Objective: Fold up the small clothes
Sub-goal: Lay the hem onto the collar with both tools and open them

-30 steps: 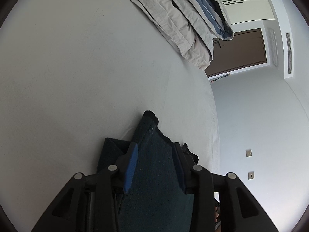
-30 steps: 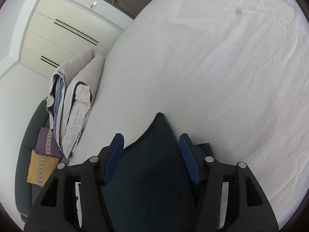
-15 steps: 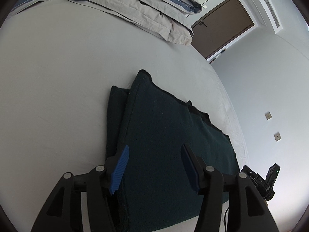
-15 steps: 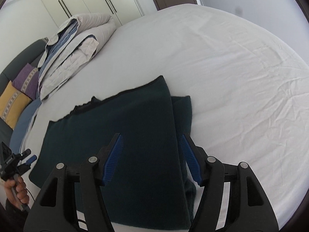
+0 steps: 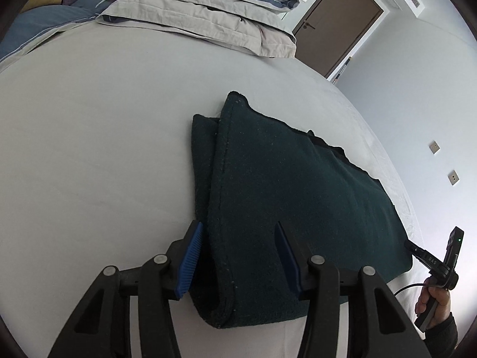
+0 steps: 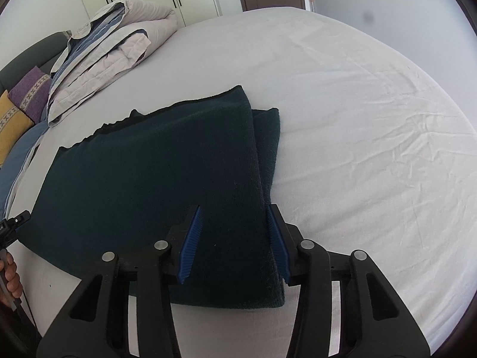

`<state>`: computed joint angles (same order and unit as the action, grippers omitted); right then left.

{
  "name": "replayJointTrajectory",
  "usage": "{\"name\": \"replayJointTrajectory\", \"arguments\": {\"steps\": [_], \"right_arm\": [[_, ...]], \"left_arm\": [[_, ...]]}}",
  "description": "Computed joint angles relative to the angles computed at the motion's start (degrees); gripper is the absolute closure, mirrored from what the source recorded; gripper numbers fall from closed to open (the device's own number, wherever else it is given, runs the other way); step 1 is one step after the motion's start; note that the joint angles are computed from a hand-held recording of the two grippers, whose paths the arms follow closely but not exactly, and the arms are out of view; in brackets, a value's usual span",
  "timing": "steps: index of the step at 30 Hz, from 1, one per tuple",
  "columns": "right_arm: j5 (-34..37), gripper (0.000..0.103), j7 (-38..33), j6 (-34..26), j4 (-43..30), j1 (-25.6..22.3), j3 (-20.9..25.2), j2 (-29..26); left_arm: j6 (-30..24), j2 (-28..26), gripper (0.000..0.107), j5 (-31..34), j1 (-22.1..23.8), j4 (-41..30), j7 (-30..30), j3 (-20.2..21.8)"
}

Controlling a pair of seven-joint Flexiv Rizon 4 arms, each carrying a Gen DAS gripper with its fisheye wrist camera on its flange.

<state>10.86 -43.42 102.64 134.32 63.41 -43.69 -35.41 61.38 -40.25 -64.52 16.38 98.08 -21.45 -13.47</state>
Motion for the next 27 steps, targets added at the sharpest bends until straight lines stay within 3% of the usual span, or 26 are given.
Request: {"name": "replayJointTrajectory", "arguments": {"steps": [2,7,11,16,20,27], "right_arm": [[0.6,0.069,0.1,0.6,0.8,1.4,-1.2,0.0],[0.8,0.069,-0.1,-0.2,1.7,2.4,-1.9,0.8],[0.9,0.081,0.5,-0.3,2.5,3.5,-2.8,0.5],[0.5,0.090,0.0,-1.1,3.4,5.2,-4.4,0.7],[0.4,0.096,0.0,-1.3,4.0,6.6,-5.8,0.7],[0.7,0.098,0.0,-2.3,5.0,10.6,-9.7,1.0]], "left_arm": [[0.6,-0.1,0.063,-0.2,0.0,0.0,0.4,0.0],[1.1,-0.8,0.067,0.9,0.0,-0.4,-0.4,0.4],[1.9,-0.8,0.080,1.0,0.3,-0.3,-0.7,0.1],[4.0,-0.4,0.086,1.0,0.2,0.5,0.5,-0.5],[6.2,0.1,0.099,0.0,-0.1,1.3,3.0,-1.4],[7.0,0.9,0.100,-2.0,0.2,2.3,5.7,-1.9]]}}
